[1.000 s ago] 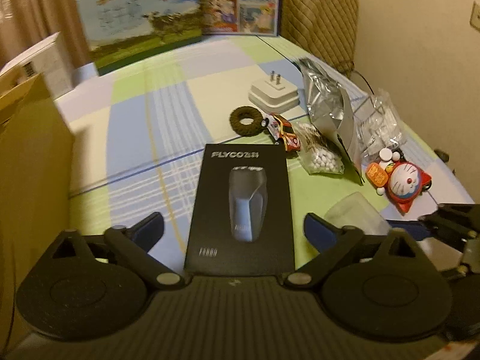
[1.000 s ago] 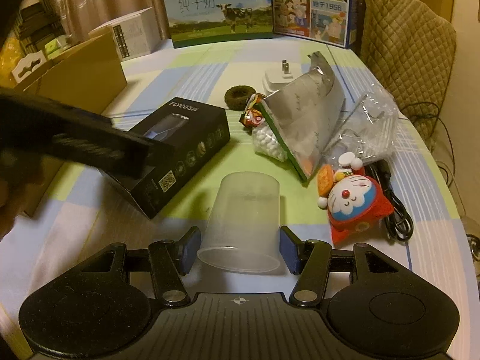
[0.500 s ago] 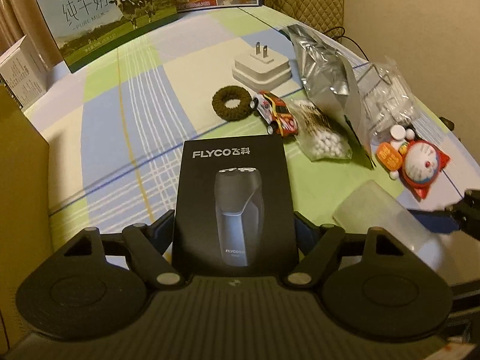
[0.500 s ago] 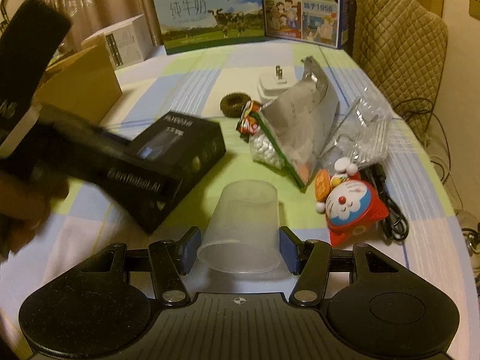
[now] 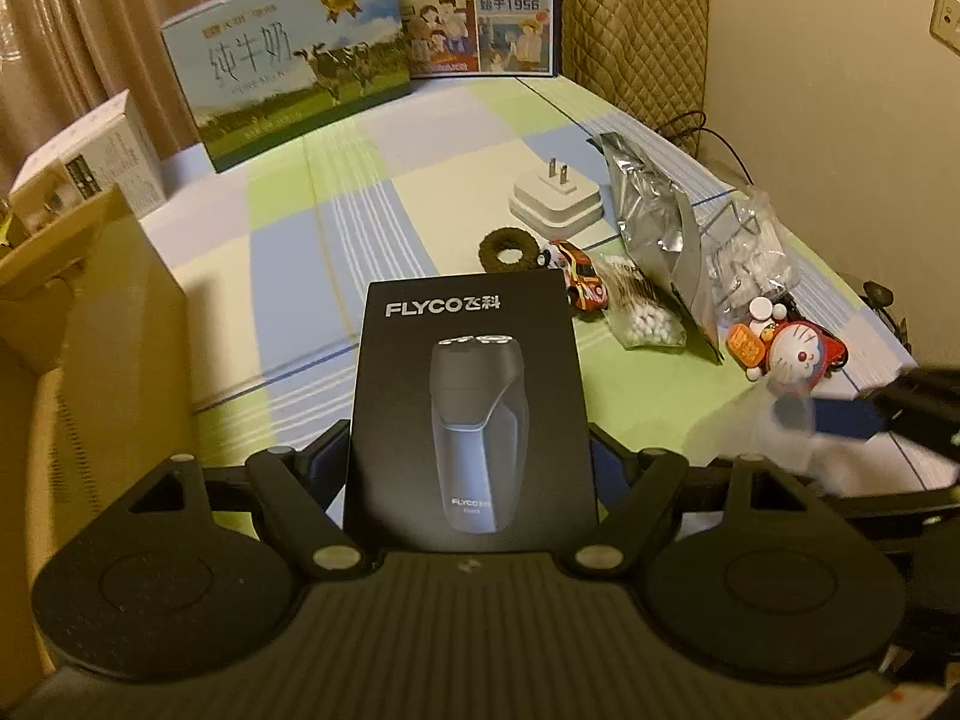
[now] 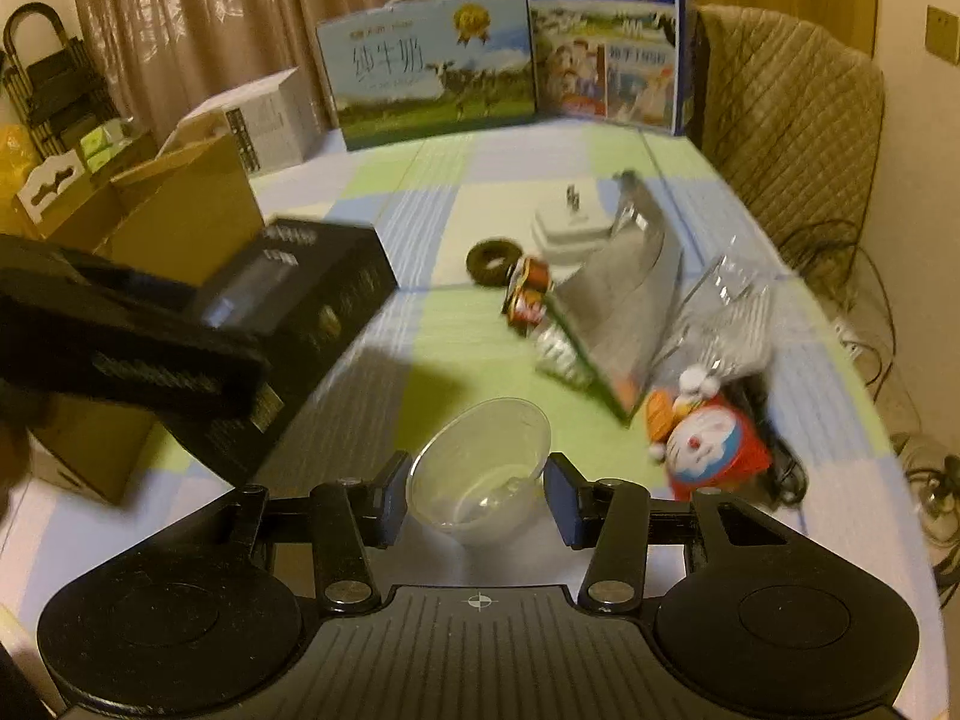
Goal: Organize objects
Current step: 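Grasp the clear cup with the right tool while the left tool grasps the FLYCO box, then carry both held items over the cardboard box and open both tools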
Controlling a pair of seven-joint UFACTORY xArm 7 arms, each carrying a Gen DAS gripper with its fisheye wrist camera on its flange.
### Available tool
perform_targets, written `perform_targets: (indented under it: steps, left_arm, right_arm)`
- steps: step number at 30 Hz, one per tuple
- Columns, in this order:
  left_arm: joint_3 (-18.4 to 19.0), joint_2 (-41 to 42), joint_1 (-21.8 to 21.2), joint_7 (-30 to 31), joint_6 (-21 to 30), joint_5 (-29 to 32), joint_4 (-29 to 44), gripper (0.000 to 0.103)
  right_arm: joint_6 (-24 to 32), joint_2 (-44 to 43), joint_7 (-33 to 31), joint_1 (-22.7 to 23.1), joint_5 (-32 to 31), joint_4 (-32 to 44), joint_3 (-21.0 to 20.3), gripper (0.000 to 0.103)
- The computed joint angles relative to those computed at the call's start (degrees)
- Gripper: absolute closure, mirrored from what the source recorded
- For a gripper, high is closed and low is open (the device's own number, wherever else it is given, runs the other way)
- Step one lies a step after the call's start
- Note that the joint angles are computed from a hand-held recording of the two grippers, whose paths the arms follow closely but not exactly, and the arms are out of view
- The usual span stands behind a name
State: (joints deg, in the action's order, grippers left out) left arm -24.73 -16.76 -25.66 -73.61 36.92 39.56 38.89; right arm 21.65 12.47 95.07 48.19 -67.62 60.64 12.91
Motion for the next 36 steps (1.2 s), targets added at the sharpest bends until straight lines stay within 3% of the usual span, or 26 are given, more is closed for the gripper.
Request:
perform_targets:
  steps: [11,20,27,33,36]
  left_arm:
    - [-1.52,-7.15,0.75,-0.69,-0.85,-2.7,-3.51,0.028]
    - [-1.35,-16.38,1.59,5.7,3.1,-8.44,-4.51,0.028]
    - [0.7,-31.06,3.23,14.74,13.76,-14.77,-6.2,0.027]
    - [2.4,-46.61,5.86,22.08,26.47,-18.71,-9.75,0.027]
    - [3.83,-53.18,7.47,24.98,30.34,-20.4,-12.15,0.027]
  right_arm:
    - [2.73,-2.68,8.16,-0.69,-9.53,-1.47,1.29,0.06]
    - [6.57,-1.35,10.26,1.4,-15.54,5.98,3.72,0.06]
    - [2.58,7.11,12.76,5.44,-23.16,20.51,2.95,0.06]
    - [-4.95,20.09,7.44,9.8,-20.97,37.22,1.03,0.06]
    - [-8.17,26.05,3.59,11.19,-18.17,44.82,0.28,0.06]
